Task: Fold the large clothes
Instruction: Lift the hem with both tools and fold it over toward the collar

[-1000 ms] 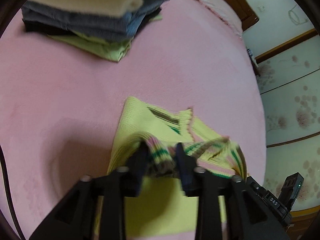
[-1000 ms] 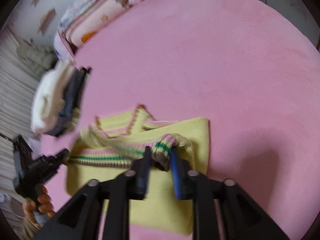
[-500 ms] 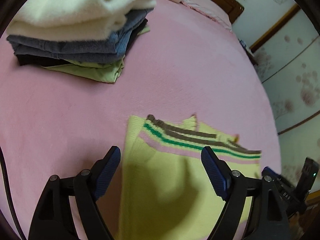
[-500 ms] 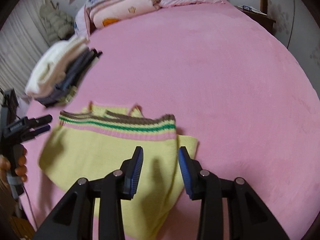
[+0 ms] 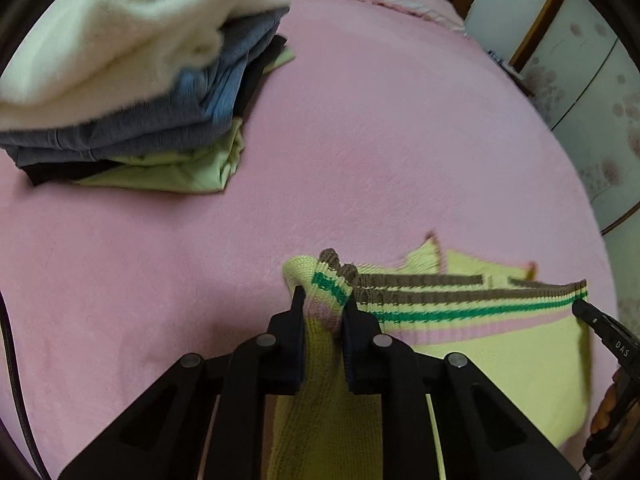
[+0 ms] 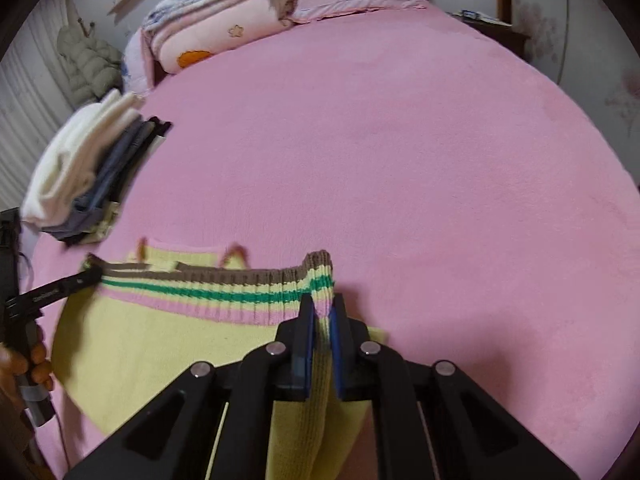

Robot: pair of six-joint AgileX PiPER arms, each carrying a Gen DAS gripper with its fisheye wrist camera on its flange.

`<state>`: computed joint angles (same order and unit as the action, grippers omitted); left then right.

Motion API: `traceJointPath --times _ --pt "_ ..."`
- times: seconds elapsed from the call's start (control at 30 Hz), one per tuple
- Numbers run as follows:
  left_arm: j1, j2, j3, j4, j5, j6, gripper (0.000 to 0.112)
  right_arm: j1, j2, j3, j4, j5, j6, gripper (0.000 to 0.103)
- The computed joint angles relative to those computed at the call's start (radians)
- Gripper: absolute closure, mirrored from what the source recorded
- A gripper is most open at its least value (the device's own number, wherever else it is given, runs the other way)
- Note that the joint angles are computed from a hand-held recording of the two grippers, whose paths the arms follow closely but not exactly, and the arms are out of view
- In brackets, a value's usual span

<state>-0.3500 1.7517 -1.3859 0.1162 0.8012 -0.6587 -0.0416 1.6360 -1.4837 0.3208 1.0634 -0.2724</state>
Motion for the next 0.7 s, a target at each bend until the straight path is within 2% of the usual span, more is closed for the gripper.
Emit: traceJointPath --times 0.07,0.13,0.2,0.27,0.33,0.37,0.57,0.7 --pt "0.007 0.011 0.016 -0.003 -0.029 -0.011 0.098 0.022 0.017 0.021 -0.051 0.000 0.032 0.096" --pt "0.007 0.017 0.031 0.009 -0.059 -0.029 0.095 0.049 0.000 0.052 -0.092 -0.037 0.048 0.096" --pt "0.000 0.012 0.031 0.027 -0.057 -0.035 0.090 0.071 -0.009 0.041 -0.134 -0.026 0.078 0.092" --pt "-0.005 0.013 0.012 0.033 -0.020 -0.037 0.079 0.083 -0.008 -0.001 -0.165 0.027 0.115 0.088" --pt "0.001 0.013 -0.037 0.009 0.050 -0.014 0.054 0.098 -0.020 -0.032 -0.193 0.059 0.152 0.087" --pt "-0.003 0.006 -0.050 0.018 0.072 -0.028 0.051 0.113 -0.034 -0.042 -0.215 0.066 0.175 0.087" --pt "-0.114 -0.125 -0.062 0.153 0.119 -0.176 0.050 0.188 -0.160 -0.048 -0.217 0.096 0.243 0.084" --pt "-0.254 -0.197 -0.013 0.232 0.106 -0.344 0.050 0.275 -0.240 -0.010 -0.205 0.091 0.304 0.084"
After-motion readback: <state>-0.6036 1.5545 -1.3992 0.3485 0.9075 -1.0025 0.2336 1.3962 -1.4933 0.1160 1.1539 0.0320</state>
